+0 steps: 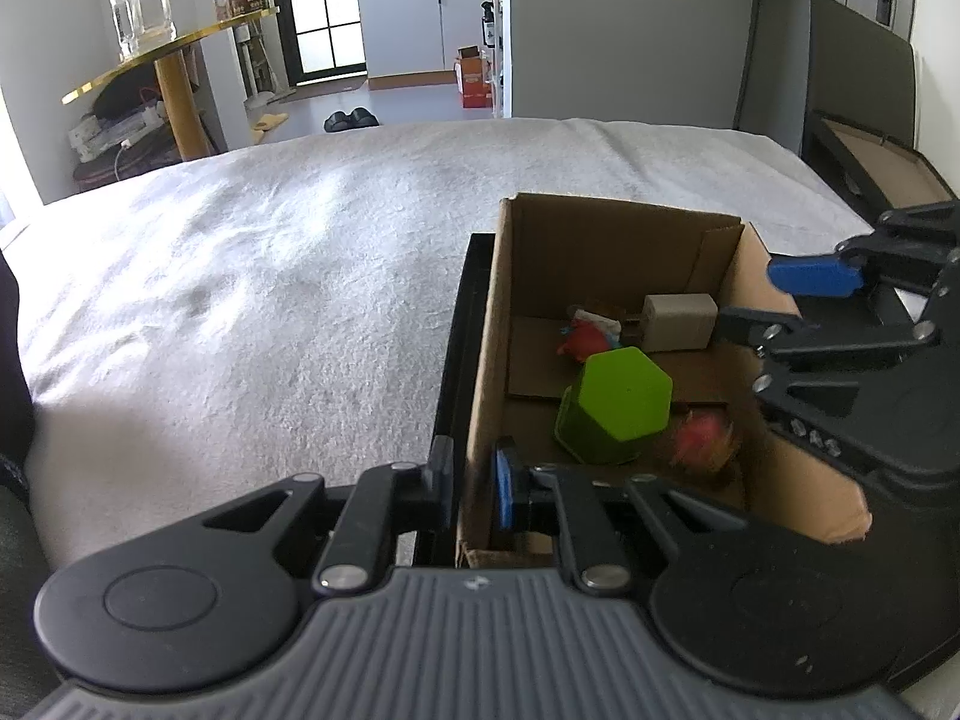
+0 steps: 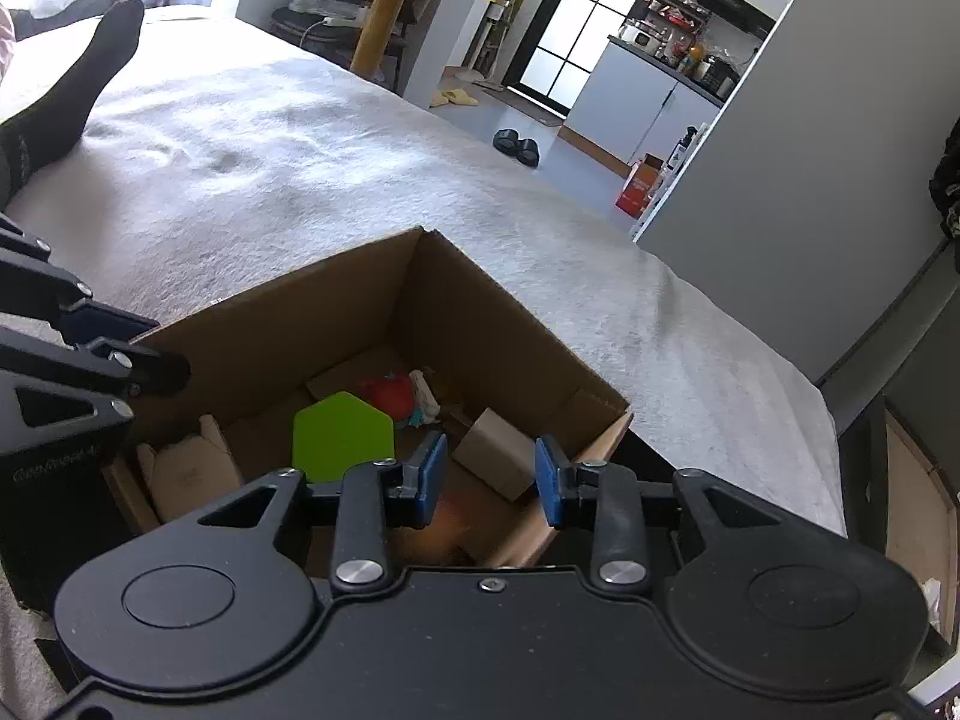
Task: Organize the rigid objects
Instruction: 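Carry the boy figure into the box and open the right gripper, then lower the right gripper onto the pink dinosaur figure and close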
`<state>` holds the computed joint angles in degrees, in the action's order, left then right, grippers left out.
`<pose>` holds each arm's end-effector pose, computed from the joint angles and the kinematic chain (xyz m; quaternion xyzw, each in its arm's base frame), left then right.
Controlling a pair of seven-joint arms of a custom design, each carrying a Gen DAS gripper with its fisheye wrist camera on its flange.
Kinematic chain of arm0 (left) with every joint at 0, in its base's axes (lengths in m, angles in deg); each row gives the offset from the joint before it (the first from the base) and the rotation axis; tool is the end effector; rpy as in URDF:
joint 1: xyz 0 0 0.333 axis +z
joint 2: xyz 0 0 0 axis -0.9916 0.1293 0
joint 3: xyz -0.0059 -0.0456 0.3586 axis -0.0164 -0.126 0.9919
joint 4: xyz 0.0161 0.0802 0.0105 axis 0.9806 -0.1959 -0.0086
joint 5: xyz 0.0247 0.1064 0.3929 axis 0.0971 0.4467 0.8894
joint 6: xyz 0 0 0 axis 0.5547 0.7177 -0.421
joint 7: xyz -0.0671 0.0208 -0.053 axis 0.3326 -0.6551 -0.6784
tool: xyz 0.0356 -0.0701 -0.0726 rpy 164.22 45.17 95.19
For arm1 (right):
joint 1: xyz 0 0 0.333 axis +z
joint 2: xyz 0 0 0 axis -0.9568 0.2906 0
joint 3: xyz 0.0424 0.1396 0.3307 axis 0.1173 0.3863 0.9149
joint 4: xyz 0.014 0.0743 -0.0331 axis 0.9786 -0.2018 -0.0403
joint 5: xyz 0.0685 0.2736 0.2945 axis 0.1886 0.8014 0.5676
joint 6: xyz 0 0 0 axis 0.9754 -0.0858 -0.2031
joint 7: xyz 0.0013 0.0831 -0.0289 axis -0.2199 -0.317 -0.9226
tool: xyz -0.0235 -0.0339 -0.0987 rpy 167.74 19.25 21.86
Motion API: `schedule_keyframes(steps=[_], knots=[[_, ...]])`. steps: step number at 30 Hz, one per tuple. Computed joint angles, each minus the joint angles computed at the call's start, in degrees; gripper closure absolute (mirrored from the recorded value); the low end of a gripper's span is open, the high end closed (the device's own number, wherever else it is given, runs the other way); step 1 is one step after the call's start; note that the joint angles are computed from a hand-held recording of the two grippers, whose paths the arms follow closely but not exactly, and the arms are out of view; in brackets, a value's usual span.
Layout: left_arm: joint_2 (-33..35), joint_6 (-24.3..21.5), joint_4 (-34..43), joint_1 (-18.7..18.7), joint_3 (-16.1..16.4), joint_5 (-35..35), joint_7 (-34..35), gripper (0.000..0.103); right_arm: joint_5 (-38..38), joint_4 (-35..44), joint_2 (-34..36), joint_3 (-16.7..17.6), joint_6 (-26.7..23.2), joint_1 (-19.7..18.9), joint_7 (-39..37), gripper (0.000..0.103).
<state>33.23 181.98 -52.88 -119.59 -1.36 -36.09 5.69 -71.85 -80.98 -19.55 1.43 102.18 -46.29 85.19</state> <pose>0.5668 -0.5144 0.5092 -0.4774 0.7992 -0.2987 0.2100 0.5225 0.3412 0.5142 -0.7164 0.5524 -0.3945 0.1613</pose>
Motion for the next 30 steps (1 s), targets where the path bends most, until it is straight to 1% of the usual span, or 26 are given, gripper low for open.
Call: schedule_keyframes(steps=[6, 8, 10, 12, 14, 16, 17, 19, 22, 30], knots=[[-0.03, -0.79, 0.37, -0.71, 0.6, 1.21, -0.74, 0.089, -0.51, -1.52, -2.25, 0.26, -1.07, -0.19, 2.57, 0.066], [-0.12, -1.04, 0.44, -0.76, 0.56, 1.75, -0.94, 0.088, -0.62, -2.54, -3.41, 0.5, -1.21, -0.46, 3.97, 0.061], [-0.16, -1.39, 0.56, -0.59, 0.22, 1.61, -0.84, 0.085, -0.84, -3.45, -4.39, 0.87, -1.53, -0.76, 5.26, 0.058], [0.03, -2.67, 1.1, -0.51, -0.18, 1.35, -0.17, 0.081, -0.72, -4.31, -5.33, 1.3, -2.19, -1.0, 6.35, 0.053], [0.09, -3.23, 1.29, -0.79, -0.14, 1.92, 0.03, 0.069, -0.9, -5.25, -6.29, 1.81, -3.27, -1.16, 7.84, 0.038], [-0.17, -2.91, 0.95, -1.18, 0.15, 2.95, -0.83, 0.061, -1.27, -6.04, -7.08, 2.28, -4.31, -1.33, 8.92, 0.032], [-0.23, -2.81, 0.95, -1.2, 0.1, 3.14, -1.08, 0.058, -1.17, -6.32, -7.44, 2.54, -5.19, -1.36, 9.29, 0.028], [-0.36, -2.67, 0.88, -1.25, 0.01, 3.46, -1.53, 0.056, -1.31, -7.0, -8.2, 3.02, -6.97, -1.43, 10.52, 0.021], [-0.31, -3.38, 1.2, -1.79, 0.23, 4.74, -2.11, 0.054, -0.45, -8.4, -9.6, 3.26, -7.61, -1.81, 12.14, 0.018], [-0.1, -4.37, 1.63, -2.3, 0.18, 7.62, -3.3, 0.054, 1.04, -11.37, -12.18, 4.09, -8.47, -2.99, 15.63, 0.015]])
